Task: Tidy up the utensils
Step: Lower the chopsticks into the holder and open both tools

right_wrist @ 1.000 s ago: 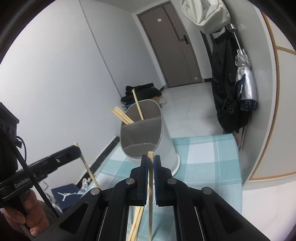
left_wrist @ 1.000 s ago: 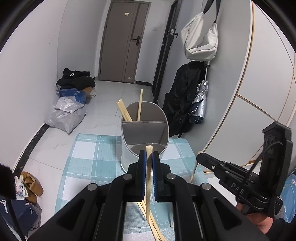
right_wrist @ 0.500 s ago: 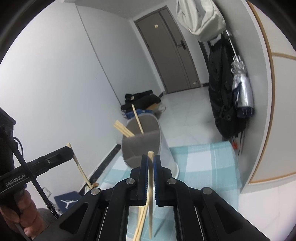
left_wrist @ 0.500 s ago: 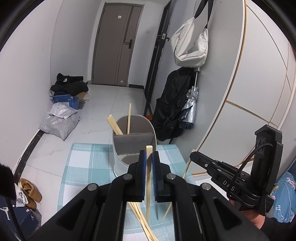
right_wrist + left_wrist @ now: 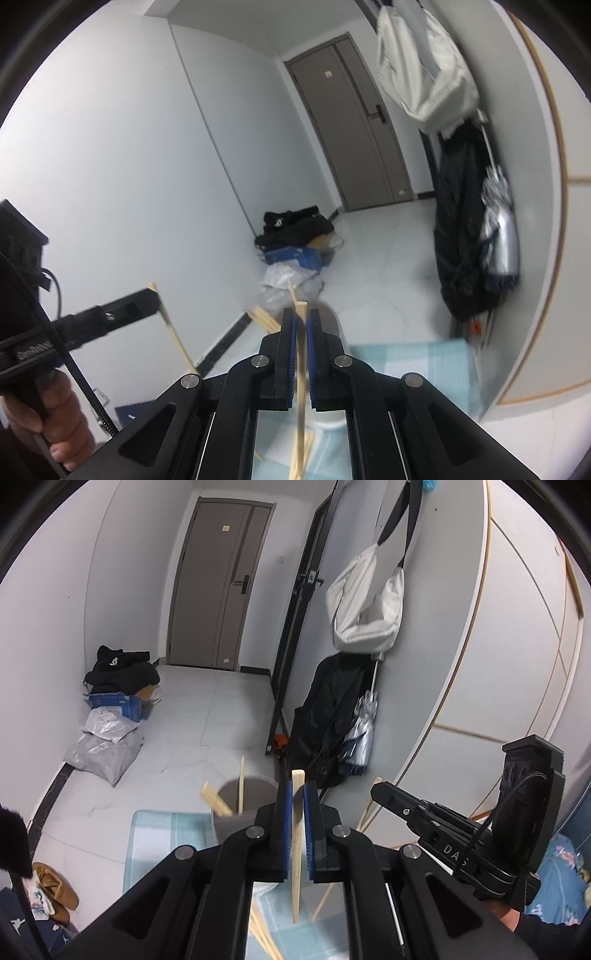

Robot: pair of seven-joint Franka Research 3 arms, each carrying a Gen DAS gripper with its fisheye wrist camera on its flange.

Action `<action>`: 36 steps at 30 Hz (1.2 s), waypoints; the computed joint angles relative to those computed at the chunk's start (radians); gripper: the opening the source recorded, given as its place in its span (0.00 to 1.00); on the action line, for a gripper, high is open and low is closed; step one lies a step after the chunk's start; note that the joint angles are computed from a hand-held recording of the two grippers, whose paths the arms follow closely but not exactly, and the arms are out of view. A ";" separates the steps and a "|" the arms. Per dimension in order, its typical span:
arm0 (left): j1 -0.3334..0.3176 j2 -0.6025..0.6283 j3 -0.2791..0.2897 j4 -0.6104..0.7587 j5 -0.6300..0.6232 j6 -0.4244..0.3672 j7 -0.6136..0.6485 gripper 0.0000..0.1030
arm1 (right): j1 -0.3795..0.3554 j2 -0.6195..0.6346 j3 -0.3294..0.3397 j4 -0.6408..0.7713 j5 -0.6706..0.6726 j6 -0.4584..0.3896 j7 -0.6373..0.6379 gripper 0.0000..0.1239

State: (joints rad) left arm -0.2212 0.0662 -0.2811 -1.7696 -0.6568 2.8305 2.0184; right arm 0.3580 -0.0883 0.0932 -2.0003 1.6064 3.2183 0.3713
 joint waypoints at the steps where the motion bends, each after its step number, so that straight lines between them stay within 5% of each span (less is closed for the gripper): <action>1: 0.001 0.009 0.000 0.018 -0.002 0.000 0.002 0.03 | -0.003 -0.001 0.001 -0.001 -0.070 0.000 0.062 0.04; 5: 0.016 0.073 -0.014 0.126 0.005 -0.001 0.005 0.03 | -0.015 0.020 -0.013 0.035 -0.388 -0.017 0.323 0.04; 13: 0.071 0.196 -0.056 0.289 0.068 0.000 -0.039 0.03 | -0.049 0.141 -0.029 0.198 -0.732 -0.038 0.566 0.04; 27: 0.123 0.383 -0.111 0.438 0.302 0.021 -0.223 0.03 | -0.169 0.407 0.055 0.456 -0.990 -0.098 0.694 0.04; 36: 0.142 0.400 -0.156 0.386 0.363 0.083 -0.221 0.03 | -0.262 0.450 0.162 0.476 -0.952 -0.155 0.579 0.04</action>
State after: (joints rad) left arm -0.0792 0.4657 -0.4374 -1.3837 -0.2938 2.9132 1.7970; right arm 0.0962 0.3620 0.2548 -1.5243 0.6543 3.0629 0.9498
